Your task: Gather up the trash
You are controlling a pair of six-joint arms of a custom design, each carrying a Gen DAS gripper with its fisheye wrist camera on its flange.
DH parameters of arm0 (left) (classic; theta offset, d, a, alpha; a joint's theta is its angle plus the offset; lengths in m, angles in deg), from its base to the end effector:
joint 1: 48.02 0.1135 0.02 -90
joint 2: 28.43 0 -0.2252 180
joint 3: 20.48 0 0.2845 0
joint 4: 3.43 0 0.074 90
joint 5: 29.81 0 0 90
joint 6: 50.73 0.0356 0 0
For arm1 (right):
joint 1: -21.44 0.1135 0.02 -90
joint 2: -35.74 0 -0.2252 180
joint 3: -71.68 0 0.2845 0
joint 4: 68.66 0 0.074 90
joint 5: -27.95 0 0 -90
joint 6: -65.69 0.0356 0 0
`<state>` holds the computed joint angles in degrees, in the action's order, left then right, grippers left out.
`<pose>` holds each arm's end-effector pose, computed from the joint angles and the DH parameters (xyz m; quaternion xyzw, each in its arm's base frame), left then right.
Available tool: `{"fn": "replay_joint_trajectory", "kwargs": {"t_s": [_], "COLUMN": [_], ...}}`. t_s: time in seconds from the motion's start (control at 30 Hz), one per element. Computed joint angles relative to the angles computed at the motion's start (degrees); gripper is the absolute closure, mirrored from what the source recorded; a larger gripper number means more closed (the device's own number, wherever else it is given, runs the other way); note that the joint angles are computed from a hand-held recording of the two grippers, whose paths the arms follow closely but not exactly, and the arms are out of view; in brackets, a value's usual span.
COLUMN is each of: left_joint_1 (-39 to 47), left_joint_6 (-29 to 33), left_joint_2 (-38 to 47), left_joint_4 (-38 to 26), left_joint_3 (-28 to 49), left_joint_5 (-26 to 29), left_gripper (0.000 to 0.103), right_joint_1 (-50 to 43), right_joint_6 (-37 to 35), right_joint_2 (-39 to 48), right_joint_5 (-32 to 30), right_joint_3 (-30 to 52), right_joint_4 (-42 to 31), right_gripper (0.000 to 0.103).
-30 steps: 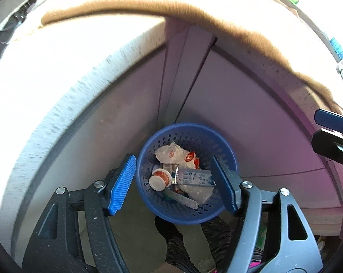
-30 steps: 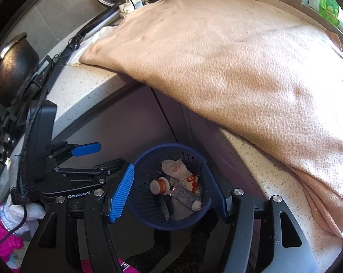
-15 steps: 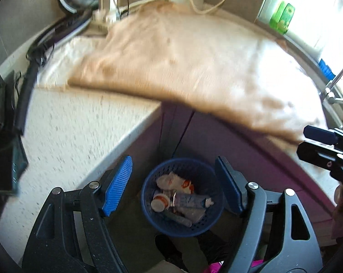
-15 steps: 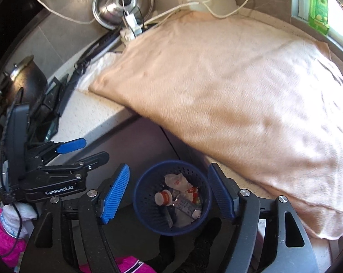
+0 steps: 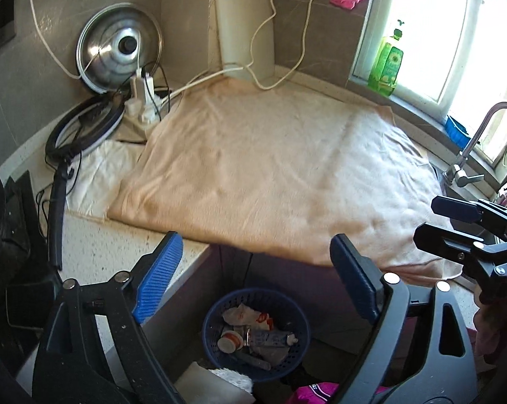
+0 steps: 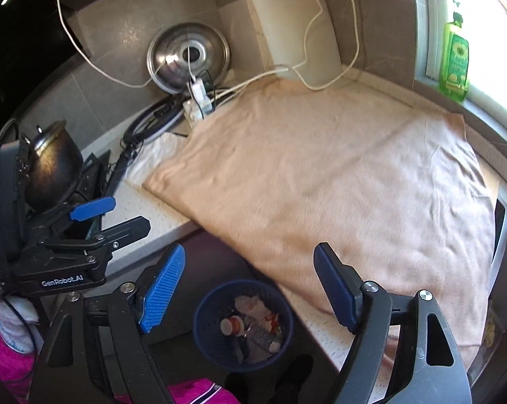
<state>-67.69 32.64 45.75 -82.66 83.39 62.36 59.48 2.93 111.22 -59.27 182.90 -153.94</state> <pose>0.2603 -0.0945 0.3877 0.1130 0.9313 -0.0960 0.3326 0.2102 0.1623 0.4143 -0.0799 0.9347 0.1673 0.3034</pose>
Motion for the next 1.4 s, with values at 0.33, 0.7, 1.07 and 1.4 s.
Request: {"fn": "replay_joint_trajectory", "kwargs": {"t_s": [0.33,0.7,1.07,1.4], "left_joint_1": [-3.4,-4.6,-4.1,-3.5], "left_joint_6": [-2.6,-2.9,-2.9,-3.9], "left_joint_2": [3.6,5.4,6.2,6.3], "left_joint_4": [-0.7,0.2,0.6,0.4], "left_joint_3": [7.5,9.9,11.0,11.6], "left_joint_5": [-2.6,-3.6,-3.1,-3.9], "left_gripper": [0.002,0.001,0.001,0.001], "right_joint_1": [-3.1,-7.8,-9.6,-9.7], "right_joint_6": [-1.9,-2.8,-1.3,-0.9], "right_joint_2": [-1.2,-1.9,-1.8,-0.8], "right_joint_5": [0.4,-1.8,-3.2,-3.8], "right_joint_3": [3.1,2.7,1.6,2.2], "right_joint_4": [-0.5,1.6,2.5,2.9], "right_gripper": [0.023,0.023,0.023,0.023]}}
